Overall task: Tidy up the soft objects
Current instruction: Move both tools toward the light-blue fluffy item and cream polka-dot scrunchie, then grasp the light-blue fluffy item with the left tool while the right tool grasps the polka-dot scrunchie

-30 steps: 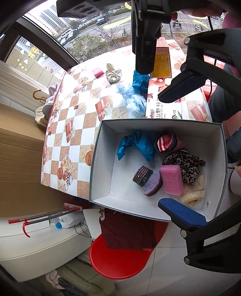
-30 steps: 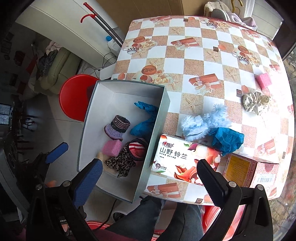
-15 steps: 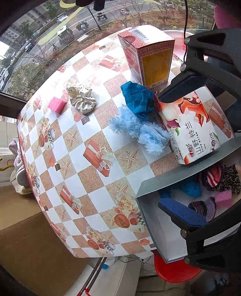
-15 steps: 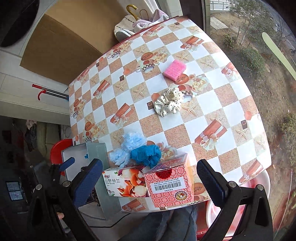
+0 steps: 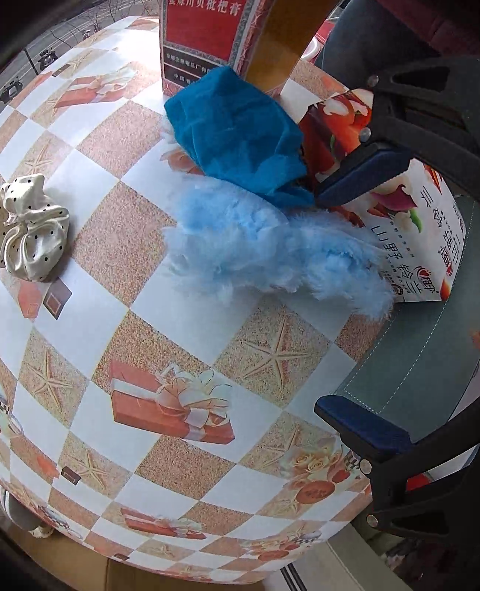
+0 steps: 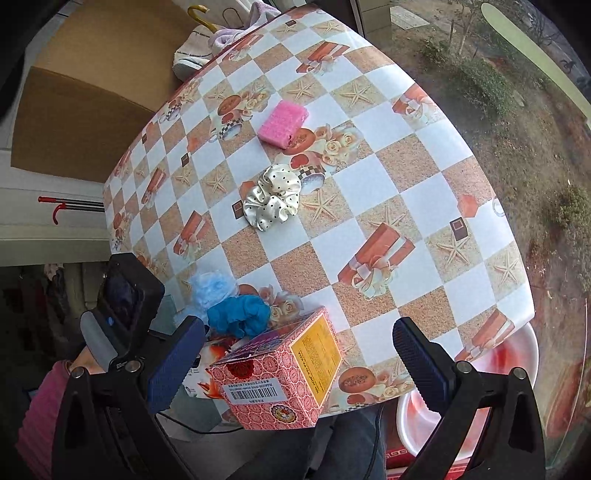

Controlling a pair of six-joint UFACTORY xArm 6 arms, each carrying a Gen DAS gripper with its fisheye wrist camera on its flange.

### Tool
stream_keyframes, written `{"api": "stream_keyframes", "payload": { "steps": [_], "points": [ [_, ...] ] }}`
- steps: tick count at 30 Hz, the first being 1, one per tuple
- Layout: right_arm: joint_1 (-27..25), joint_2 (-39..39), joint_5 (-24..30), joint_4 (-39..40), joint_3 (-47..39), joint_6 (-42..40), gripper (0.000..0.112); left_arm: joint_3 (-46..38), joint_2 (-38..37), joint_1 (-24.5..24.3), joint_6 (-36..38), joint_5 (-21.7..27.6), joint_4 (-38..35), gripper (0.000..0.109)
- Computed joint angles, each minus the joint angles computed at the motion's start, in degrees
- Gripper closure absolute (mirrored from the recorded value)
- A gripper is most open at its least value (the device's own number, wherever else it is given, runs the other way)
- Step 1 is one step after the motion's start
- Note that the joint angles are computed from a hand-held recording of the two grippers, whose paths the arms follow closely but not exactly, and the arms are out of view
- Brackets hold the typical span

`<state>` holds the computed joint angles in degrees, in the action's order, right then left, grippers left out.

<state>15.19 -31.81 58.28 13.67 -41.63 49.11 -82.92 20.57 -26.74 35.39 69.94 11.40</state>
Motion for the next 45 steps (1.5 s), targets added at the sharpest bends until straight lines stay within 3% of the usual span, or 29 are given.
{"api": "stream_keyframes", "payload": {
  "steps": [4, 8, 9, 13, 17, 28, 35, 37, 38, 40, 41, 42, 45],
  "points": [
    [-1.5, 2.8, -0.2, 1.4, -1.0, -3.5, 0.01, -1.4, 2.4, 0.0, -4.4, -1.5, 0.3, 0.006],
    [-2.9, 6.7, -0.2, 2.3, -2.9, -7.2, 0.01, -1.6, 3.7, 0.5, -14.5, -11.4, 5.3, 0.006],
    [-3.2, 7.7, -0.2, 2.3, -3.5, -8.1, 0.01, -3.9, 5.0, 1.0, -17.3, -11.6, 5.7, 0.006],
    [-4.5, 13.4, -0.4, 2.2, -7.0, -12.1, 0.01, -15.5, 10.3, 3.9, -20.7, -4.8, -3.7, 0.006],
    [-5.2, 21.3, -1.0, 2.0, -11.5, -16.5, 0.01, -16.6, 10.4, 4.7, -21.4, -1.6, -8.2, 0.006],
    [-2.7, 43.6, -4.1, 0.0, -24.6, -26.5, 0.01, -8.4, 9.8, 3.1, -28.5, -4.6, -6.3, 0.006],
    [-0.3, 48.4, -4.3, -3.3, -26.9, -27.4, 0.01, -8.0, 11.1, 3.7, -30.6, -3.4, -7.7, 0.015],
    [0.0, 48.1, -4.8, -4.0, -26.6, -27.5, 0.031, -7.7, 11.2, 3.7, -30.4, -3.5, -8.6, 0.02],
    [0.1, 47.8, -4.8, -5.0, -26.5, -27.0, 0.036, -8.9, 11.6, 3.9, -29.3, -2.7, -9.9, 0.028],
    [-0.1, 46.3, -5.8, -5.0, -25.1, -27.0, 0.067, -9.1, 10.9, 3.8, -27.8, -2.6, -10.5, 0.055],
    [-0.4, 45.5, -6.6, -4.0, -24.2, -27.5, 0.076, -8.1, 9.9, 3.3, -27.4, -3.4, -10.4, 0.065],
    [-0.8, 44.7, -7.2, -2.3, -23.3, -28.1, 0.079, -7.5, 9.5, 3.0, -26.9, -3.8, -10.2, 0.076],
    [-1.7, 41.4, -9.8, 0.0, -19.7, -28.3, 0.079, -3.4, 6.2, 2.5, -26.5, -7.5, -10.3, 0.077]
  ]
}}
